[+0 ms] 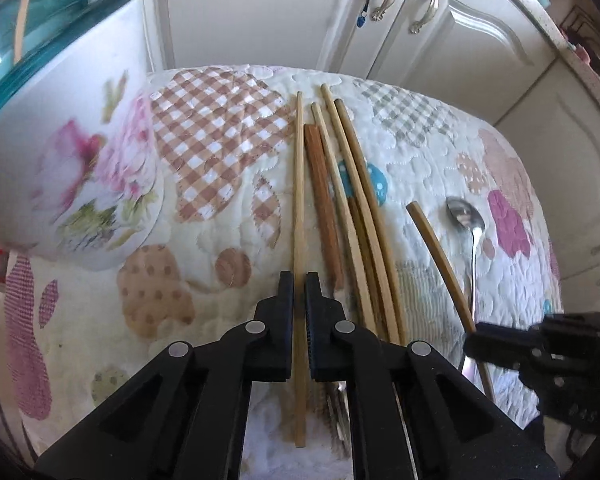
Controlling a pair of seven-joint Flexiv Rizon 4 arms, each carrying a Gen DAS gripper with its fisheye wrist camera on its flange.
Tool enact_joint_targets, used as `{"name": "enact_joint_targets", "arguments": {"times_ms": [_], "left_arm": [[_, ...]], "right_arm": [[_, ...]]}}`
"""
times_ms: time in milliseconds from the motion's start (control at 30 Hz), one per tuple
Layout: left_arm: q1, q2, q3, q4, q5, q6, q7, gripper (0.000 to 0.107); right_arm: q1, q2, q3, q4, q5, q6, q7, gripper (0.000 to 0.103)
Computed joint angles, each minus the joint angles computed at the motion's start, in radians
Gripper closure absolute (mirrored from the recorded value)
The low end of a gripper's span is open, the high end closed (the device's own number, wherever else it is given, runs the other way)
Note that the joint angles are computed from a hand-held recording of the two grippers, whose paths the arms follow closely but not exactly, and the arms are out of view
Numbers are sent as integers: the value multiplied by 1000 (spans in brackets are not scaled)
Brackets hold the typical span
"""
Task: Organize utensils
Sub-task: 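Grasp a chopstick with the right gripper while the left gripper grasps another chopstick, then lift and carry the chopsticks toward the floral cup with both grippers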
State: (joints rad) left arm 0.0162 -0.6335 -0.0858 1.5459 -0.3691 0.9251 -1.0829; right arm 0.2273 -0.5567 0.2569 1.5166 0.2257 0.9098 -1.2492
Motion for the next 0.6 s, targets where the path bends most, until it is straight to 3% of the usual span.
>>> {"name": "enact_joint_targets", "arguments": {"times_ms": [233,333,600], "left_arm": [[56,143,10,187,-32,-43,105,103],[63,190,27,240,-35,-89,141,103],[33,156,27,194,-64,-16,122,96]], "right_arm": [[1,-4,28,-6,33,-61,-11,97],[42,-4,-9,-4,-30,-55,0,96],[77,-86,-49,-132,-155,-115,12,96]]}}
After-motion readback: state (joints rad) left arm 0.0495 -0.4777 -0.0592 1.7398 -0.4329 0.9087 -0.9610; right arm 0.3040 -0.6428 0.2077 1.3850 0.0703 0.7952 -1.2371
